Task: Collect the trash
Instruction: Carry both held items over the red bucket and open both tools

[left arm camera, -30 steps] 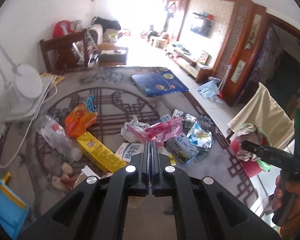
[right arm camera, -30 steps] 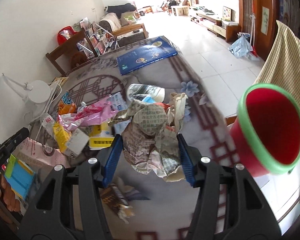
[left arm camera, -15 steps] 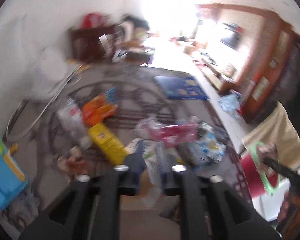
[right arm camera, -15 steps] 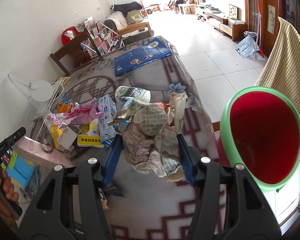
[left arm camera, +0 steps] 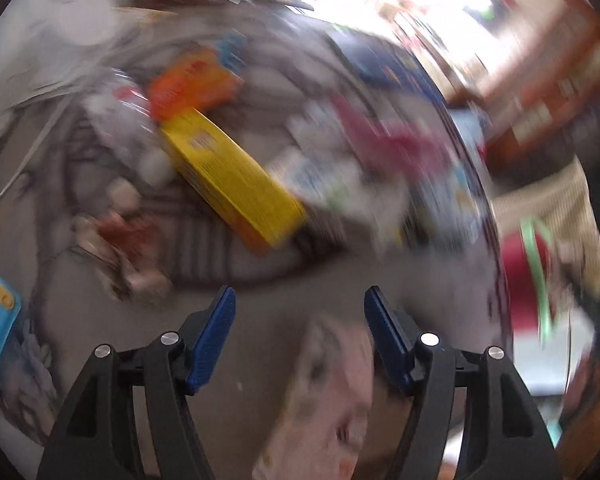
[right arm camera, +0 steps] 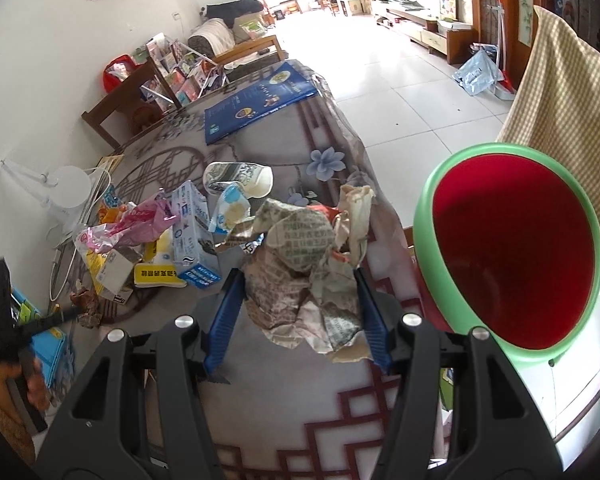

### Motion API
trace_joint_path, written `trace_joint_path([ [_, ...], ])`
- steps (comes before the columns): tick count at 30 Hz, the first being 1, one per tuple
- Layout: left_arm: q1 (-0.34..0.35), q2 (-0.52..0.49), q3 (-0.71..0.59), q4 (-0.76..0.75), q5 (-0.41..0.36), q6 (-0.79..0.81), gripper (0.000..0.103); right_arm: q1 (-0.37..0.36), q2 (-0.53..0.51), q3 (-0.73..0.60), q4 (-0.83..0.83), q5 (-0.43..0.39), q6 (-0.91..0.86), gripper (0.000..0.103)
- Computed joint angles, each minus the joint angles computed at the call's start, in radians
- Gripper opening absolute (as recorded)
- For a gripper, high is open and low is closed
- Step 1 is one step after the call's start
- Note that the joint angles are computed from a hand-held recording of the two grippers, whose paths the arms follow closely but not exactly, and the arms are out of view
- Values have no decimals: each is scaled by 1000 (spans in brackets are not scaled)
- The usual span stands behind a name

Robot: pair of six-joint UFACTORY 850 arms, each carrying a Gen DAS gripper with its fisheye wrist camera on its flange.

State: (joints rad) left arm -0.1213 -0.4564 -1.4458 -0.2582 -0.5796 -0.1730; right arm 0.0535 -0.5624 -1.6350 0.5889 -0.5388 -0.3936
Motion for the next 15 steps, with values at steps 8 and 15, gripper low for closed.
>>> trace_joint_path([
  [8, -71, -24, 34, 51, -111, 89, 76, 14, -44, -45, -13, -41, 14, 55],
  [15, -87, -21, 65, 135, -60, -37, 50, 25, -65, -78, 11, -74, -36, 55],
])
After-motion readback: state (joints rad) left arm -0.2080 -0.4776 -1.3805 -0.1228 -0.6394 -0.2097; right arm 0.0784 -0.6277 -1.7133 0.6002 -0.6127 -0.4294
